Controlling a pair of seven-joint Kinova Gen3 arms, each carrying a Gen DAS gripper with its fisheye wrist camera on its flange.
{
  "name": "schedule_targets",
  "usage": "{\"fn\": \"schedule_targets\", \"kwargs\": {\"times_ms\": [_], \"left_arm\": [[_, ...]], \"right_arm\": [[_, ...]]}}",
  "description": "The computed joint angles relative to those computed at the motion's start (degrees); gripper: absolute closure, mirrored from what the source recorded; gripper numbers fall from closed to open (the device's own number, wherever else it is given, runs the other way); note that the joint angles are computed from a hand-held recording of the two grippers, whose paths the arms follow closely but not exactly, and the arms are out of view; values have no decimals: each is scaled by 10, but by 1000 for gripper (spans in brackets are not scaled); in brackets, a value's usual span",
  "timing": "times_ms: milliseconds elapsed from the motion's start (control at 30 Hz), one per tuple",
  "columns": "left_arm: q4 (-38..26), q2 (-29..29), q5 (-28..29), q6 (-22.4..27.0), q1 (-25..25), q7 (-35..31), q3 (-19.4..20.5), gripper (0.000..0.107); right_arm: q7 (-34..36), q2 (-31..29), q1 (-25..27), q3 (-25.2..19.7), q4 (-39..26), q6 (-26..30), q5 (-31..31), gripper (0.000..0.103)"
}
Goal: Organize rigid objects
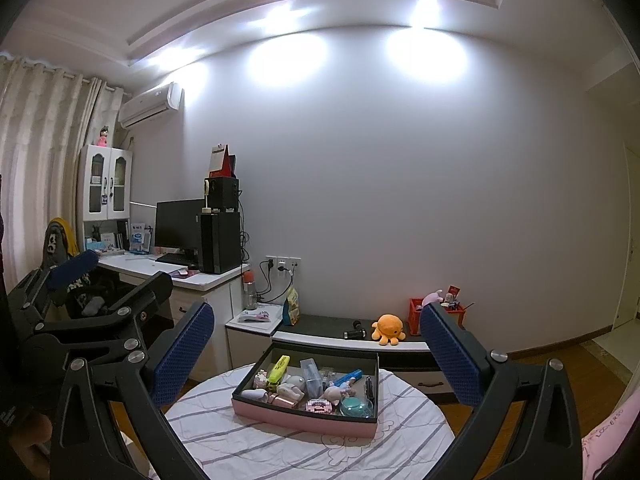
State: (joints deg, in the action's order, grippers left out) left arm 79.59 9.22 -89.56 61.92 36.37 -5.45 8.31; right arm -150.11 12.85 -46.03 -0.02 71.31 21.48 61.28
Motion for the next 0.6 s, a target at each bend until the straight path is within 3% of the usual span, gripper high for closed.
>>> {"fn": "schedule_targets", "kwargs": {"times_ms": [300, 600], "left_arm": [[-2, 0, 7, 4, 0, -11, -1, 4], [10, -9, 3, 0, -6, -4, 4, 4]], "right_arm": [[41, 3, 7, -5, -10, 9, -39, 0], [27, 0, -1, 3, -3, 7, -25, 0]]}}
